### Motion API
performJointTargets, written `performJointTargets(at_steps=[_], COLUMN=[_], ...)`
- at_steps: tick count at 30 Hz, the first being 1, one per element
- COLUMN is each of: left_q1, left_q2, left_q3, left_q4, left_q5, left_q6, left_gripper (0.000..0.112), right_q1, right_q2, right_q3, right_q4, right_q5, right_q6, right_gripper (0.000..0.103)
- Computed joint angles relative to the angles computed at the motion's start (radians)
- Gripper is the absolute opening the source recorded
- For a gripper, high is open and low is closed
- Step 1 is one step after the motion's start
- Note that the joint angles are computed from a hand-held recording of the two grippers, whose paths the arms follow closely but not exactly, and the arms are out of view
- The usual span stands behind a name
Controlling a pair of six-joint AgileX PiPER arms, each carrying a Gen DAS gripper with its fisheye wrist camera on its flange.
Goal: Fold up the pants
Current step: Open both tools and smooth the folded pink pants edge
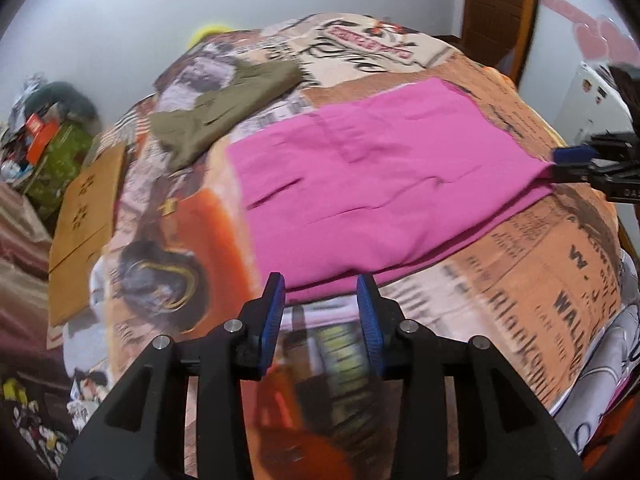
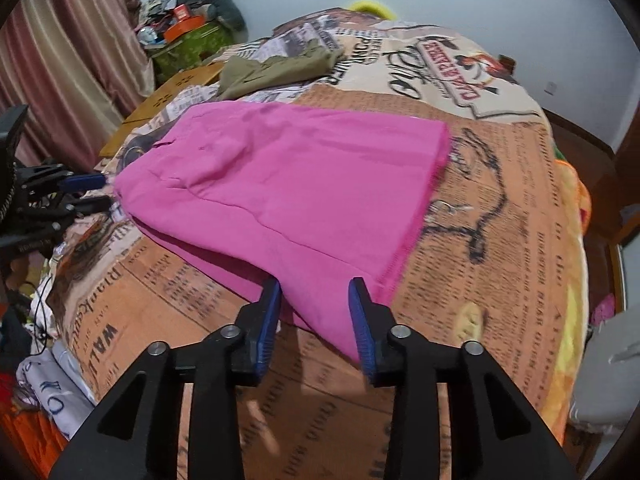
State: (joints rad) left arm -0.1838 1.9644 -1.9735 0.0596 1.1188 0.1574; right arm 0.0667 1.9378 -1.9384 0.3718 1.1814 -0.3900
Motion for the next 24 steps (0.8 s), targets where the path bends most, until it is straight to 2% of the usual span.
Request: performJointTargets(at_steps=[8, 12, 16, 19, 24], left_q1=[0.085, 0.080, 0.067, 0.055, 0.071], left_q2=[-0.006, 0.049, 0.095, 0.162, 0.168], left_q3=[-0.009, -0.090, -0.132, -0.197, -0.179], left_q4=[-0.005, -0.037, -0.091, -0.112, -0.158], left_q5=[-0.017, 0.018, 0.033, 0.086, 0.080], left_q6=[-0.042, -0.055, -0.047, -0.052, -0.068], left_gripper=[0.038, 0.038, 0.038, 0.038, 0.038], right_q1=[-0.056, -0.066, -0.078, -0.063, -0.036], right_q2=[-0.039, -0.058, -0.076, -0.072, -0.027], right_q3=[0.063, 0.073, 0.085, 0.100, 0.105], right_q4=[-0.037, -0.065, -0.025, -0.007, -0.003], right_q5=[0.000, -0.019, -0.062, -0.085, -0.066], right_q6=[0.040, 0.065, 0.103, 0.127, 0.173], right_gripper=[0.035, 0.035, 0.035, 0.035, 0.035])
